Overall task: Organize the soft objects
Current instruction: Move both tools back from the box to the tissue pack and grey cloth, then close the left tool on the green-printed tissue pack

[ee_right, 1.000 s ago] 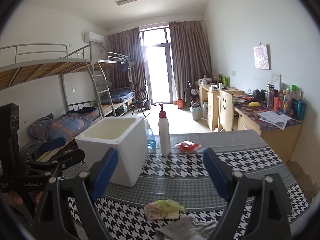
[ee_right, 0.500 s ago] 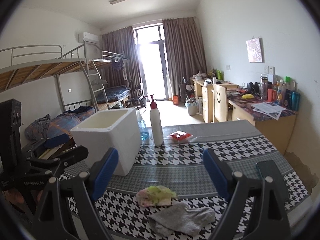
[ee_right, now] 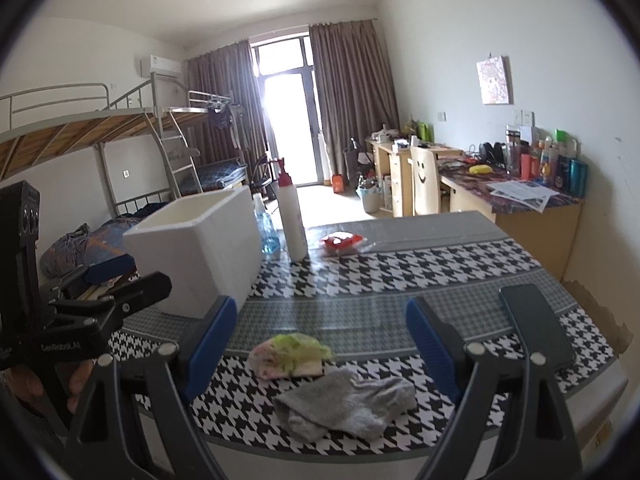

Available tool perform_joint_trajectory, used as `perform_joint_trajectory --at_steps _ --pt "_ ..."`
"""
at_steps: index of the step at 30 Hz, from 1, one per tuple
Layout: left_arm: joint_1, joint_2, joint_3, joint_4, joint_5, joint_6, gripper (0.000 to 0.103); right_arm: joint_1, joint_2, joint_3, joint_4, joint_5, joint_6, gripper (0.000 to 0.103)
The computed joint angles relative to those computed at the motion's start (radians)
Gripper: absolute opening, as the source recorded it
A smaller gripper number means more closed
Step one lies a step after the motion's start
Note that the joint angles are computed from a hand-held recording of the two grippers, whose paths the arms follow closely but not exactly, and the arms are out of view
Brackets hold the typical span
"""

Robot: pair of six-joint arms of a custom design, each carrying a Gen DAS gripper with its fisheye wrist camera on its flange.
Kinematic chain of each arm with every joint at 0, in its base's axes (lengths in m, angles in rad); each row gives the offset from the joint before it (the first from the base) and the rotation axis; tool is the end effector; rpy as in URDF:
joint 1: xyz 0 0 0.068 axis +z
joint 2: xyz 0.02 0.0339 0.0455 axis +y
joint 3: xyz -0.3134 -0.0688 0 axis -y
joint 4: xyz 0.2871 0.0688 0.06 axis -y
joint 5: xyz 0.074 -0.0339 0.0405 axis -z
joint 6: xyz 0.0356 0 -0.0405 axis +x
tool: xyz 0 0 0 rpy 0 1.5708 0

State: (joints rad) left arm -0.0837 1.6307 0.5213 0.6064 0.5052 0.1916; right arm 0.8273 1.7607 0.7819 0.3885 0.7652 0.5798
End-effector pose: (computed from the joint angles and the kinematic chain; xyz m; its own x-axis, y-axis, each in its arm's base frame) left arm 0.3099 -0.0433 0.1453 -0.3772 0.1989 -0.9045 0.5781 0.8136 -0.0622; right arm 0.2699 0.2571 0.1610 -0.3927 0.1568 -0.9062 0.0881 0.9872 0.1326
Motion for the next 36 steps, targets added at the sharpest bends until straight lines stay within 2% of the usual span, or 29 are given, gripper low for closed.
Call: perform_joint_trajectory --at_steps 17,24,36 --pt "-0.072 0.108 0.018 0.019 -0.055 0.029 0.102 0.008 0.028 -0.032 -0.029 -0.021 0.051 0.089" --pt "-0.101 0.164 0.071 -0.056 -0.070 0.044 0.102 0.006 0.055 -0.035 -0.029 -0.054 0.074 0.089" --pt "-0.162 0.229 0.127 -0.093 -0.160 0.053 0.102 -0.010 0.073 -0.060 -0.006 -0.094 0.098 0.089"
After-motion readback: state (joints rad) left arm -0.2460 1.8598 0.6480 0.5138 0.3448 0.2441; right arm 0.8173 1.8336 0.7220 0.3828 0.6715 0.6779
